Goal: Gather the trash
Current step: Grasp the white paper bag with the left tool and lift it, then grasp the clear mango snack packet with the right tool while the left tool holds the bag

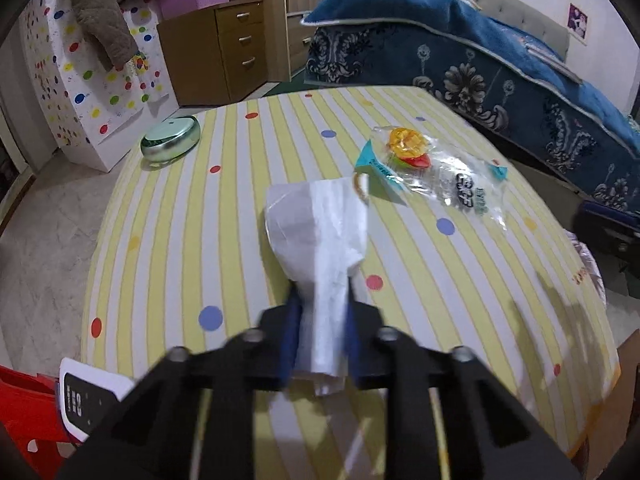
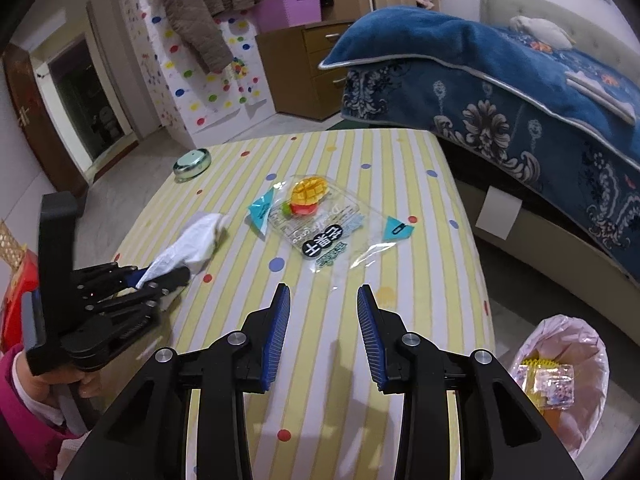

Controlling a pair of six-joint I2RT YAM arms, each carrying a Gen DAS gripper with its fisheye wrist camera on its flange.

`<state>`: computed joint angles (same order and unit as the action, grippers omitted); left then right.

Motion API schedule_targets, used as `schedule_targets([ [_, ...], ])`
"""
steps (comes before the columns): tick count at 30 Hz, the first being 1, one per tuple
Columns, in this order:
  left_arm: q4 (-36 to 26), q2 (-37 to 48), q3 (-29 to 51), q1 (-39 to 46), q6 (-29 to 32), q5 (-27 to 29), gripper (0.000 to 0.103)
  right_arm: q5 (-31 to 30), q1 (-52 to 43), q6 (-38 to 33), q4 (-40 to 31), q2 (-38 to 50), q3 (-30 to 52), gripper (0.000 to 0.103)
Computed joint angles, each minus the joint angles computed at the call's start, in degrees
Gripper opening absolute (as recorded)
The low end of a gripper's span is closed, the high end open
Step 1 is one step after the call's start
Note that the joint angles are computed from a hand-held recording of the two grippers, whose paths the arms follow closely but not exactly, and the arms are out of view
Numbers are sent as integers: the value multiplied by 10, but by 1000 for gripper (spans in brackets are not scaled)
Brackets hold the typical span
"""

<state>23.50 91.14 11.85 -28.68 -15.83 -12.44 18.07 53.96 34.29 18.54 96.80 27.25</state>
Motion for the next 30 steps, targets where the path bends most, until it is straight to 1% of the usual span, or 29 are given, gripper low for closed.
schedule_targets([
  [3,-16,-58,-20,14,-3,22,9,-3,-3,-17,1,15,14,37],
  [5,-38,-105,-26,17,-1,18,9,-9,-11,-31,6,26,23,39],
  [7,-68,-142,-22,21,3,13,9,-16,-25,-51,8,44,40,52],
  [9,-92,-161,-11,25,7,6,9,-26,-44,-75,13,68,62,57],
  [10,-96,-167,-10,24,7,3,9,-29,-55,-86,9,85,80,62],
  [11,-97,-166,-7,25,9,0,9,-28,-60,-92,6,96,91,64],
  [13,-90,-152,-2,30,12,0,9,-34,-77,-110,6,122,117,72],
  [15,-72,-123,3,41,13,8,9,-39,-93,-127,0,151,147,75],
  [17,-56,-103,3,49,16,9,9,-40,-105,-140,-4,177,176,76],
  [20,-43,-89,3,61,24,16,9,-59,-123,-150,-12,204,208,76],
  [23,-35,-82,1,70,29,22,9,-80,-143,-141,-27,230,235,76],
  [25,-33,-82,-1,72,30,23,9,-118,-157,-123,-33,238,241,76],
  [27,-34,-84,-2,73,30,24,9,-123,-153,-123,-25,231,228,76],
  [29,-37,-89,-6,73,30,24,9,-122,-142,-130,-33,223,220,73],
  [30,-37,-89,-6,73,30,24,9,-112,-132,-135,-43,218,216,66],
])
